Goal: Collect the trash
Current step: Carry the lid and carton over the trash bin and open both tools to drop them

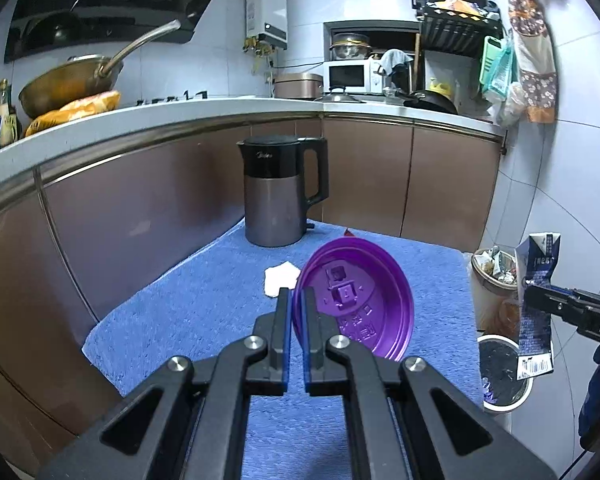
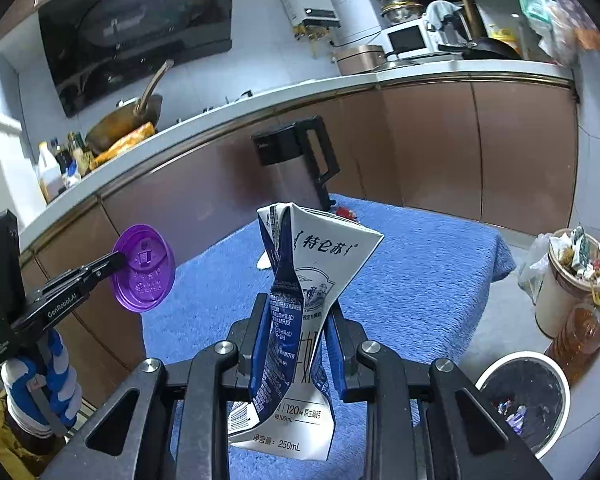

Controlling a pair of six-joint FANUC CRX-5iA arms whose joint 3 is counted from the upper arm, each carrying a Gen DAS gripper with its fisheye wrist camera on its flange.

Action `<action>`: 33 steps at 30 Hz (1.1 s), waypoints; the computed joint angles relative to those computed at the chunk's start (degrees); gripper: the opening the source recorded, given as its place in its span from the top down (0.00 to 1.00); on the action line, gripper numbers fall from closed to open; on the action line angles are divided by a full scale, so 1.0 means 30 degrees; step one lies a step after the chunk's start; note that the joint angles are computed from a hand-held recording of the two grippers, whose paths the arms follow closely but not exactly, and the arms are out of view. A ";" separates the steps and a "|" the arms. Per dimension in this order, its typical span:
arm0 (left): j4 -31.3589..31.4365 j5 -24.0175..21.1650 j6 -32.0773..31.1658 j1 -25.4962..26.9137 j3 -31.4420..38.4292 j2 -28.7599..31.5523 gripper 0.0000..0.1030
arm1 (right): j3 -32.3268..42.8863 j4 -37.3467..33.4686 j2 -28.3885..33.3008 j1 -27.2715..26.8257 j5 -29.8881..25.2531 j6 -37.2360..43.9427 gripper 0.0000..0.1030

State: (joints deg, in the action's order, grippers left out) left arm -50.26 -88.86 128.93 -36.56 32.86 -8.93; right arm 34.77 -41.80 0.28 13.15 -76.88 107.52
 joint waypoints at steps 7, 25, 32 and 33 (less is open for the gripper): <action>-0.0887 -0.0430 -0.0806 -0.1269 0.1810 0.1457 0.96 | -0.0290 -0.1526 -0.0134 -0.1985 0.0147 0.0134 0.76; 0.1587 0.1087 -0.5202 -0.1245 0.7046 0.6520 0.96 | -0.1343 -0.1788 -0.0085 -0.5505 0.1572 -0.0393 0.76; 0.3479 0.1622 -0.7195 -0.0880 0.9709 0.9209 0.96 | -0.1732 -0.1143 0.0327 -0.6459 0.2031 -0.0903 0.76; 0.3836 0.1611 -0.7578 -0.0791 1.0285 0.9753 0.96 | -0.1775 -0.0971 0.0420 -0.6536 0.2120 -0.1004 0.76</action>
State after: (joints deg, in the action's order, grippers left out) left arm -38.75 -84.02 106.20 -38.93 63.71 20.33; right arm 29.45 -44.72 1.54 -6.46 -70.52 104.50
